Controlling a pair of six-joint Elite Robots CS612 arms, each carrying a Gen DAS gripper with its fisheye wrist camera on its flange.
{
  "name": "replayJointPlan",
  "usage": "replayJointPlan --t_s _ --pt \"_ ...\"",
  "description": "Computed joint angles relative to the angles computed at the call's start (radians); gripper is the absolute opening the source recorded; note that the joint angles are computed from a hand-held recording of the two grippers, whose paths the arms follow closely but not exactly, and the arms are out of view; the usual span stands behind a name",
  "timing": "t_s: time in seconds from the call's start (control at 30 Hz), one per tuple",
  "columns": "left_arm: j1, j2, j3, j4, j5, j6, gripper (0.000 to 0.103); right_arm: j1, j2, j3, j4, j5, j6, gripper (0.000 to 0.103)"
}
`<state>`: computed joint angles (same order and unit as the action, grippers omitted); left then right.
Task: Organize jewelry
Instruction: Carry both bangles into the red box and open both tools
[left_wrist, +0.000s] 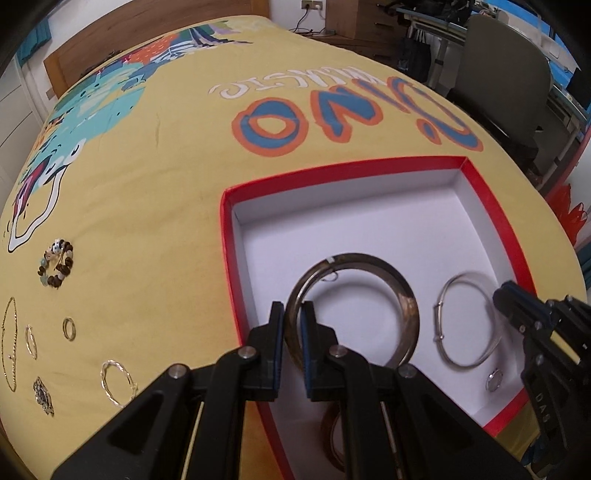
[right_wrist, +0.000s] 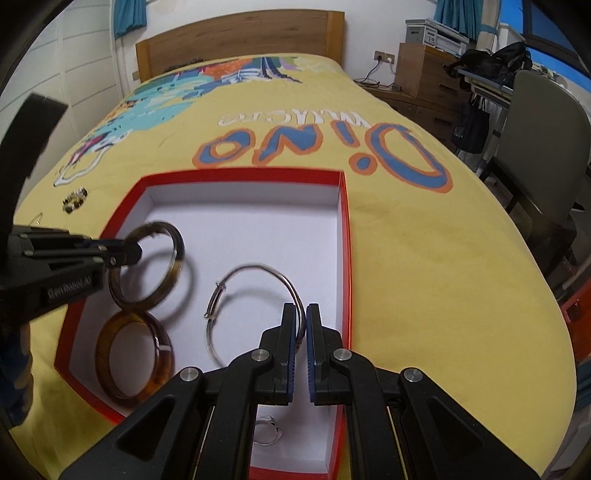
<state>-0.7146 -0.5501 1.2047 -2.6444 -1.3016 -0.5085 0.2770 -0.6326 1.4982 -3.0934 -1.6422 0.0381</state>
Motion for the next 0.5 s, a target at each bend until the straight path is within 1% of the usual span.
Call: replayJointPlan --t_s 0.07,0.13,0.23,0.33,0.37,0.47,0.5 --pt "-0.003 0.001 -0.001 -0.001 0.015 0.002 0.011 0.002 0.0 -0.001 0.012 -0.007 -0.007 0.005" --pt "-0.004 0.001 0.002 -0.007 0.019 0.0 0.011 0.005 -0.001 0.001 0.012 -0.017 -0.011 0.005" --pt "-0.003 -0.003 0.009 -0.02 0.013 -0.001 0.011 0.005 -0.005 0.006 0.01 -0.026 -0.008 0.006" --pt "-0.004 -0.012 0.024 -0.038 0.003 -0.004 0.011 0.003 -0.012 0.015 0.007 -0.02 -0.003 0.006" --pt "-0.004 -0.016 0.032 -0.051 0.0 -0.004 0.011 0.004 -0.015 0.02 0.001 -0.019 -0.002 0.009" --pt "-0.006 -0.035 0.066 -0.099 -0.018 -0.004 0.014 0.006 -0.031 0.043 -0.038 -0.021 0.007 0.028" --pt "-0.008 -0.042 0.075 -0.111 -0.015 -0.003 0.017 0.008 -0.037 0.048 -0.046 -0.027 0.013 0.029"
